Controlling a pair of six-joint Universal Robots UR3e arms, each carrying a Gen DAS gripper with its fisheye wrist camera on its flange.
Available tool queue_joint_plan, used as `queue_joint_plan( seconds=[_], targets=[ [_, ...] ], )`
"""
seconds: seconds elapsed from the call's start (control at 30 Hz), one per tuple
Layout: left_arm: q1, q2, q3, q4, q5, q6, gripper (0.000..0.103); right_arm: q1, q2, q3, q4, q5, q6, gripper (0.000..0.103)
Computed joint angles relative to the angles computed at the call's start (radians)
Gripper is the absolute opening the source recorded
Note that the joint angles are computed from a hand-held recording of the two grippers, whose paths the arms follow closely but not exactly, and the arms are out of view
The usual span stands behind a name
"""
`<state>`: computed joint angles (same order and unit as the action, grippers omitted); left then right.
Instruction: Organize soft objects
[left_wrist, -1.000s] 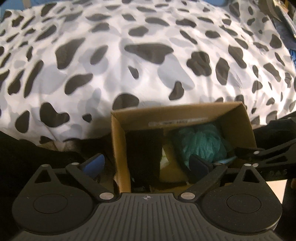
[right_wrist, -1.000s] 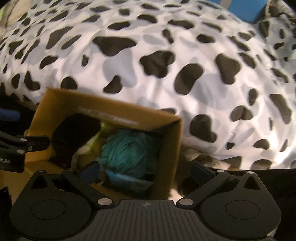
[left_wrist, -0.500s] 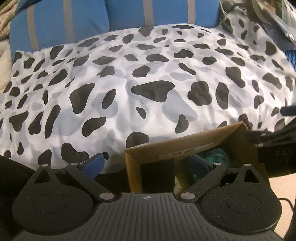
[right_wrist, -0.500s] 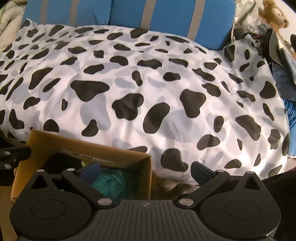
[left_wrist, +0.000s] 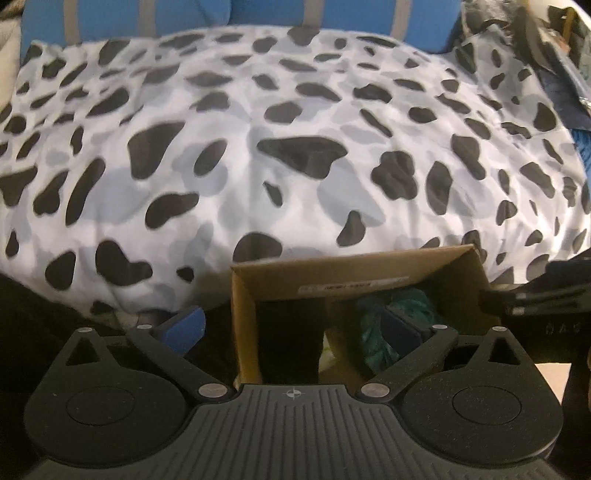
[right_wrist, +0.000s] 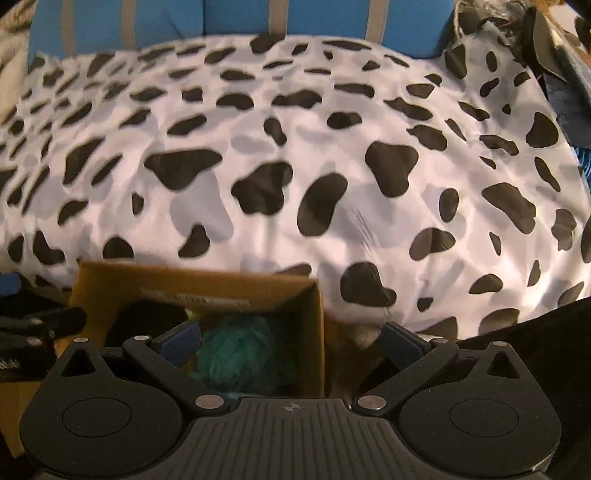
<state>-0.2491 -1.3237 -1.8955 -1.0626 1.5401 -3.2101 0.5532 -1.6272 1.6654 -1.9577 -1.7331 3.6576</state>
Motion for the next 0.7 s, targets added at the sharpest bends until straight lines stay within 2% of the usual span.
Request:
queue_joint_plan(
  seconds=[0.27,0.7],
  targets=[
    [-0.025,-0.055,0.074,-0.189,0.044,-0.015,0.103,0.021,0.059,-0.071,0.169,0.032,-0.009,0.103],
    [-0.045,-0.094,0.111,-0.244,0.063,-0.017,0.103,0.005,0.082,-0.102,0.243,0.059,-0.018,0.103]
  ],
)
